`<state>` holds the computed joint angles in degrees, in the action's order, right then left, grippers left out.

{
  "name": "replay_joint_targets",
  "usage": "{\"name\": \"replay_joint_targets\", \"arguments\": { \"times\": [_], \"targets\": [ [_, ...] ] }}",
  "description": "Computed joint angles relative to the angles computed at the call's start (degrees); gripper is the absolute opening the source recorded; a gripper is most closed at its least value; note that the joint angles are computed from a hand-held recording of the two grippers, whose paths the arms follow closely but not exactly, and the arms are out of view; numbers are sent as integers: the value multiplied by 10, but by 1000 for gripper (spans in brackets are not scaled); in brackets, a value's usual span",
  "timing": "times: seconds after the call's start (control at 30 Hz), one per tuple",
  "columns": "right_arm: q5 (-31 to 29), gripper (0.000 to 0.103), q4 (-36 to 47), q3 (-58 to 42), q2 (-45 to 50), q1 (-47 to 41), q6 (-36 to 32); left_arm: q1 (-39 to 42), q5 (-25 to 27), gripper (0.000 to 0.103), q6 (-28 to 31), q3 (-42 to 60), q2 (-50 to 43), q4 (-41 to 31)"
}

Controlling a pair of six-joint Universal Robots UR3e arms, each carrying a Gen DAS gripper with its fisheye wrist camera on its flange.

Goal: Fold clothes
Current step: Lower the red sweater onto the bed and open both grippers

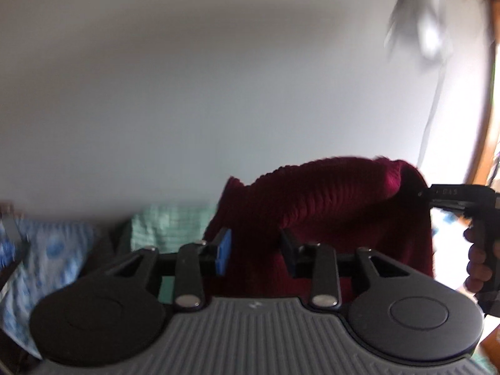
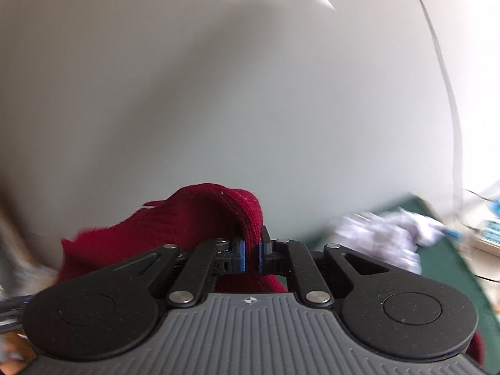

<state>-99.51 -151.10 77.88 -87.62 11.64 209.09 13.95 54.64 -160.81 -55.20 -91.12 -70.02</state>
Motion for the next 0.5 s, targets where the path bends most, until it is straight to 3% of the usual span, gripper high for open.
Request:
{"name": "replay_joint_targets", "arguments": {
  "times": [0.07,0.13,0.17,0.2,0.27,0.33,0.37,0.43,0.47,0.5],
  "targets": [
    [-52,13,8,11,43,9,-37,-47,67,48,-13,-31,-38,24],
    [-112,20,34,21,71,23,-71,-58,110,50,-11,-100,-36,51],
    [-134,30,43,39,65,28,-76,-51,119,52,3,-148,-17,60],
    [-139,41,23,79,44,30,-76,-29,108,55,28,-200,14,55],
    [-100,54,-29,194,-41,18,-82,19,85,71,91,-303,95,36],
    [-68,68,8,283,-153,17,-80,81,59,80,173,-397,191,-8],
    [-63,75,25,327,-206,25,-73,116,44,91,220,-436,242,-43],
    [-78,77,70,399,-294,62,-67,184,-6,102,317,-478,340,-145],
    [-111,77,98,417,-313,97,-53,212,-22,102,363,-488,378,-195],
    [-148,78,124,428,-314,139,-22,216,-30,102,388,-509,399,-197]
  ]
}}
